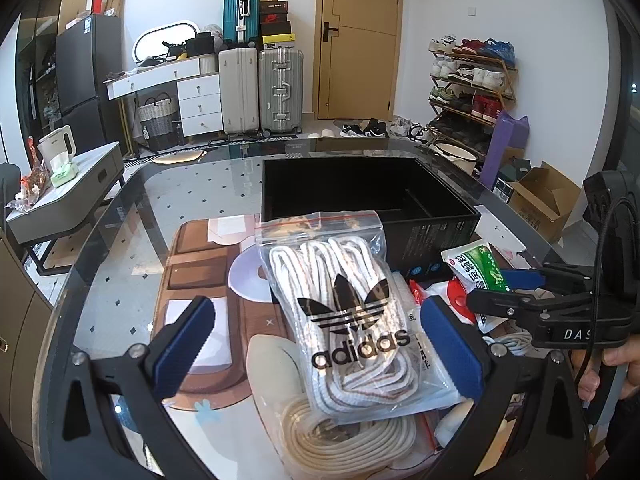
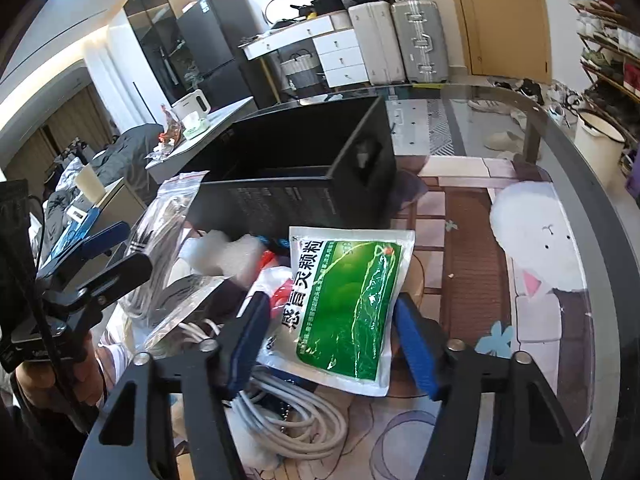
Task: Organize soft objects
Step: 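Grasp the adidas lace bag with the left tool while the right tool grasps the green sachet, then lift both bags and drop them into the black box, opening both tools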
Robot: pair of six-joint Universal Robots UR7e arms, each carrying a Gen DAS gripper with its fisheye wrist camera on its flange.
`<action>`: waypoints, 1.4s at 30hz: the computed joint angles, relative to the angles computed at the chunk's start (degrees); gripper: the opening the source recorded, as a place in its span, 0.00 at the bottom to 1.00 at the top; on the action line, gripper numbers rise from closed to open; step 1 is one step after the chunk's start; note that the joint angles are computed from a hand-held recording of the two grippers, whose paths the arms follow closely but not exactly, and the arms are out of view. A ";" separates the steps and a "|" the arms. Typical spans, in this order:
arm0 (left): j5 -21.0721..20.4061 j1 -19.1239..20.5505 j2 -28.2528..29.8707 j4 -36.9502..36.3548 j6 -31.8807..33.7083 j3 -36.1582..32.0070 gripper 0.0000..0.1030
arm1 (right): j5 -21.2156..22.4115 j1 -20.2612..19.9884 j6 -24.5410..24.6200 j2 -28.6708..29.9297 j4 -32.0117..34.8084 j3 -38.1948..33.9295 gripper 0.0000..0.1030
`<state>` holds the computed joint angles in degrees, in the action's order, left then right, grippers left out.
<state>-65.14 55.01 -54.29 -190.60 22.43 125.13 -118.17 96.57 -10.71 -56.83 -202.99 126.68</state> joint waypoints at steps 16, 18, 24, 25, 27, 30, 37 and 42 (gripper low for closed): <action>-1.44 0.58 0.48 1.58 0.40 -0.87 0.95 | 1.01 0.22 -2.16 0.30 -4.03 1.48 0.39; -2.50 0.91 0.26 2.01 0.22 -0.82 0.85 | 1.05 0.24 -2.35 0.25 -4.29 1.69 0.39; -6.99 2.49 -0.78 2.87 0.14 -0.48 0.51 | 1.82 0.32 -3.12 0.09 -6.15 2.56 0.37; -7.15 2.52 -0.95 2.65 0.37 -0.27 0.49 | 1.87 0.38 -3.28 0.06 -6.56 2.70 0.36; -7.39 2.45 -1.48 3.00 0.11 -0.06 0.47 | 2.01 0.46 -3.58 -0.03 -7.12 2.96 0.35; -8.07 2.61 -2.19 2.78 -0.27 0.38 0.46 | 2.13 0.85 -4.11 -0.06 -8.11 3.38 0.35; -8.80 2.42 -3.64 0.99 -0.77 1.01 0.46 | 2.77 2.04 -5.23 -0.32 -10.50 4.13 0.35; -9.45 2.40 -4.16 -0.32 -0.31 0.65 0.46 | 3.13 3.32 -6.16 -0.38 -12.08 3.79 0.35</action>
<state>-74.60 57.41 -58.45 -190.93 22.12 125.78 -115.04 99.89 -16.87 -57.20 -215.07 130.46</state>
